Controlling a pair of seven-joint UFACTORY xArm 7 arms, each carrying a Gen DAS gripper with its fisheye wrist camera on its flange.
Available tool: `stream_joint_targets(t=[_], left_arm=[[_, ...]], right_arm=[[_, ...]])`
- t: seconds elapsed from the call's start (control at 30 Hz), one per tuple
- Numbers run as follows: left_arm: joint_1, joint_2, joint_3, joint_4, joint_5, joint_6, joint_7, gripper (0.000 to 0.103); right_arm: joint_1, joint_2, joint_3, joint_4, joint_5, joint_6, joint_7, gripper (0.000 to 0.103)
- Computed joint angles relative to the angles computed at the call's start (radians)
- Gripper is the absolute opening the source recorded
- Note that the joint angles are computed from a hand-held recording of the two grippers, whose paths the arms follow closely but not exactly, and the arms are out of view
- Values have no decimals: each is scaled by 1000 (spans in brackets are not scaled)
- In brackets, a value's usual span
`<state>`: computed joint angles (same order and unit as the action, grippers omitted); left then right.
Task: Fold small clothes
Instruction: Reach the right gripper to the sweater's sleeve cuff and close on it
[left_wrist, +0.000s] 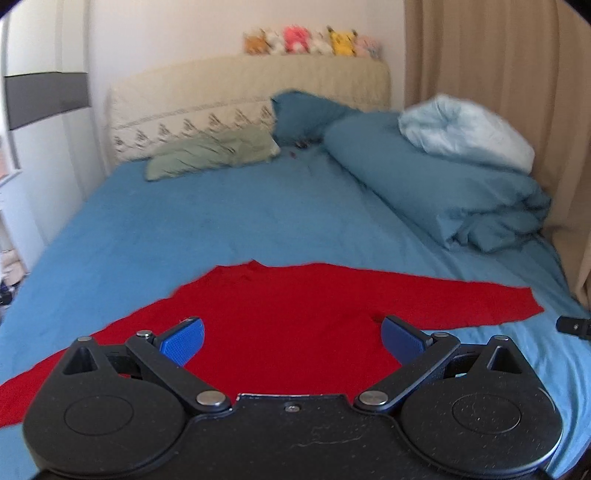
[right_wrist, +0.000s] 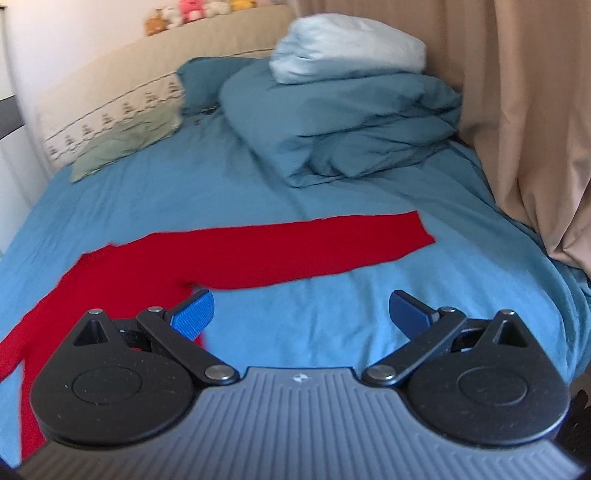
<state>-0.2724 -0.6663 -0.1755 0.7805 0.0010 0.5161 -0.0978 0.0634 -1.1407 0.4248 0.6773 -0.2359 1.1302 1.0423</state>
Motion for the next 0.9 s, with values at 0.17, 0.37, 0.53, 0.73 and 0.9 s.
stream_joint_targets(t=[0.17,0.37,0.53,0.73,0.9], left_arm=[[36,308,-65,140,69,-71,-49,103],[13,626,-64,301,230,-132,-209,103],[-55,817,-3,410,390,-166,-286,103],[-125,1020,61,559,355,-213,-252,103],[-169,1101,100,625,286,-219,-231,103]], right_arm=[[-62,-15,-65,-201,-50,-197,58,103],[-193,46,-62,-382,-140,-440,168,103],[-430,238,-5,-420,-256,-725,311,95],[-743,355,191,-395,-371,-890,538,69],[-755,340,271,-361,-374,-756,650,62]])
